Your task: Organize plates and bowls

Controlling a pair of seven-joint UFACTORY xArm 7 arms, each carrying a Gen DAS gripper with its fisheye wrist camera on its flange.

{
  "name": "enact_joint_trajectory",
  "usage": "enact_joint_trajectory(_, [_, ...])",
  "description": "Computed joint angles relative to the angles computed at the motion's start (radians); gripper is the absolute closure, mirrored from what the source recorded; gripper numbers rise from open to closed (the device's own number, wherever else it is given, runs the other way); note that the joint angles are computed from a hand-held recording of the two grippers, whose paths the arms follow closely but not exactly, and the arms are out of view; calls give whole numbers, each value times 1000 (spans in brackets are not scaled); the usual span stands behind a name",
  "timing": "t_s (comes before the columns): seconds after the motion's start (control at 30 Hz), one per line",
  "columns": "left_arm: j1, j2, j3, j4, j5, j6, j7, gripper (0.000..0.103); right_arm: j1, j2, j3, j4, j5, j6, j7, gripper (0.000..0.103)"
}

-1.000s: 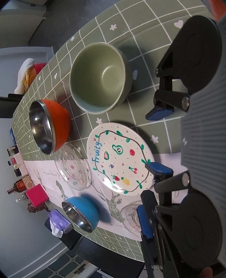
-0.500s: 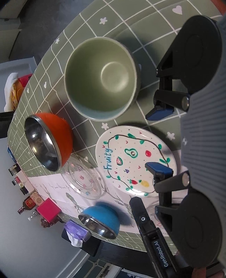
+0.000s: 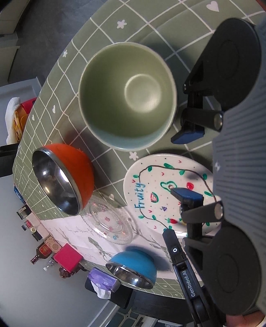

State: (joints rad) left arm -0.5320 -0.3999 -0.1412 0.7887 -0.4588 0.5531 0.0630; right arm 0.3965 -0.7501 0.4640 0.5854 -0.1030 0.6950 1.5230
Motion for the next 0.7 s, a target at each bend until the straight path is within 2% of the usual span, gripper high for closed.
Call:
enact_joint_trajectory(0.03, [0, 0, 1, 0, 1, 5, 1, 70, 0, -2, 0, -3, 1, -3, 3, 66])
enact_joint_trajectory(0.17, [-2, 2, 3, 0, -2, 19, 5, 72, -8, -17, 4, -19, -2, -13, 22, 71])
enact_joint_trajectory(0.23, [-8, 4, 11, -3, -22, 16, 15, 75, -8, -24, 2, -31, 1, -24, 31, 79])
enact_joint_trajectory(0.37, [-16, 0, 22, -12, -57, 7, 42, 76, -2, -39, -5, -63, 17, -75, 51, 80])
enact_joint_trajectory(0.47, [-16, -2, 23, -19, -71, -1, 53, 80, -7, -43, 4, -68, 15, -79, 64, 85])
enact_joint_trajectory(0.57, [-11, -4, 18, -22, -67, -6, 52, 83, -10, -53, 10, -76, 13, -74, 80, 95])
enact_joint_trajectory(0.7, [6, -11, -13, -28, -9, -22, 20, 86, -9, -54, 12, -77, 4, -73, 76, 96])
